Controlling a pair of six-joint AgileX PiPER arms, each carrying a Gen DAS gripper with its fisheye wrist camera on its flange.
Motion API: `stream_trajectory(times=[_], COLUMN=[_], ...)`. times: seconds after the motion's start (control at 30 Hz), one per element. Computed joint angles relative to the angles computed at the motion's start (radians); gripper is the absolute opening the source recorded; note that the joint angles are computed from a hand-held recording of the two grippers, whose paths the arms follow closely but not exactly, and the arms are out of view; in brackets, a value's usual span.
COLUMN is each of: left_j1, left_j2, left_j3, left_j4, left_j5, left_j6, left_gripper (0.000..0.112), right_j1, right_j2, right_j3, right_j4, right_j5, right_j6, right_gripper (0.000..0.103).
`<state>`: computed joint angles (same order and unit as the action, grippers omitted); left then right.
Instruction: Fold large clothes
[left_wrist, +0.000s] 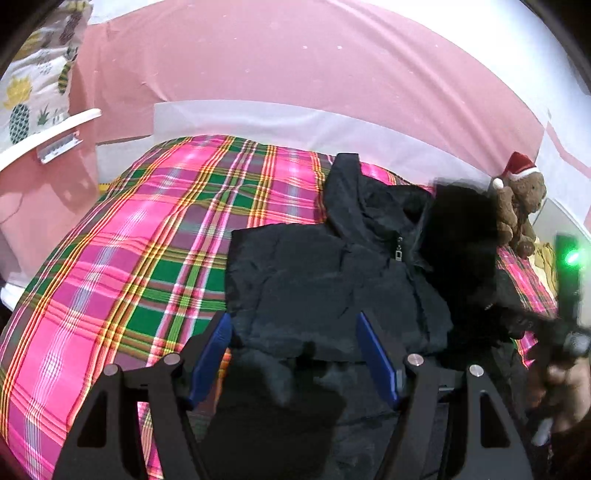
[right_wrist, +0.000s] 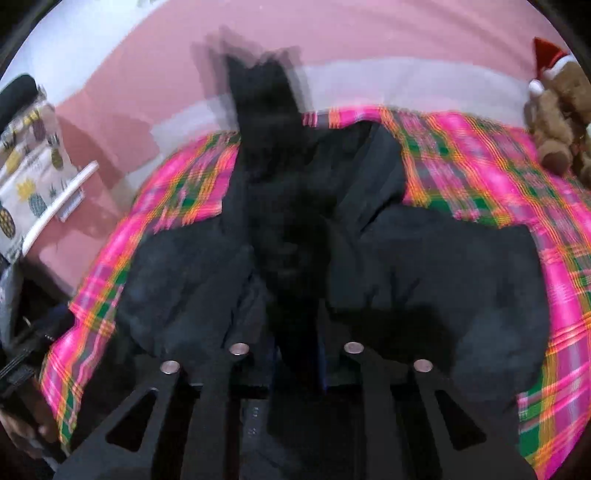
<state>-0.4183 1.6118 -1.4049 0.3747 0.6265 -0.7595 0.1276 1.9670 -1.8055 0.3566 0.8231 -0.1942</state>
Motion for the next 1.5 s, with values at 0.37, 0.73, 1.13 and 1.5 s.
stream_trajectory(times=[0.37,0.73,1.13,1.5], left_j1=[0.023,-0.049,-0.092,-0.108], left_j2=[0.031,0.386,0.509,0.369], left_j3=[-0.067,-0.512,-0.528,-0.513], left_j4=[-0.132,-0.24,-0.065,-0.013], left_j5=[0.002,0.142,0.173,0.218], left_j6=[0.086,0.222,0.114,0.102], left_gripper=[0.072,0.075,0.024,0.025], right_j1=[0.026,-0.187,-0.212,-0.3], right_j2=[-0.062,-0.186,0.007,-0.096], right_j3=[0.122,0.252,0.214,0.125], right_j4=[0.145,0.287,0.126,0.174], right_j5=[-0.026,-0.11,-0.201,-0.093], right_j6=[-0.214,-0.34,-0.185,-0.253], right_gripper=[0.059,0.059,0.047,0.047])
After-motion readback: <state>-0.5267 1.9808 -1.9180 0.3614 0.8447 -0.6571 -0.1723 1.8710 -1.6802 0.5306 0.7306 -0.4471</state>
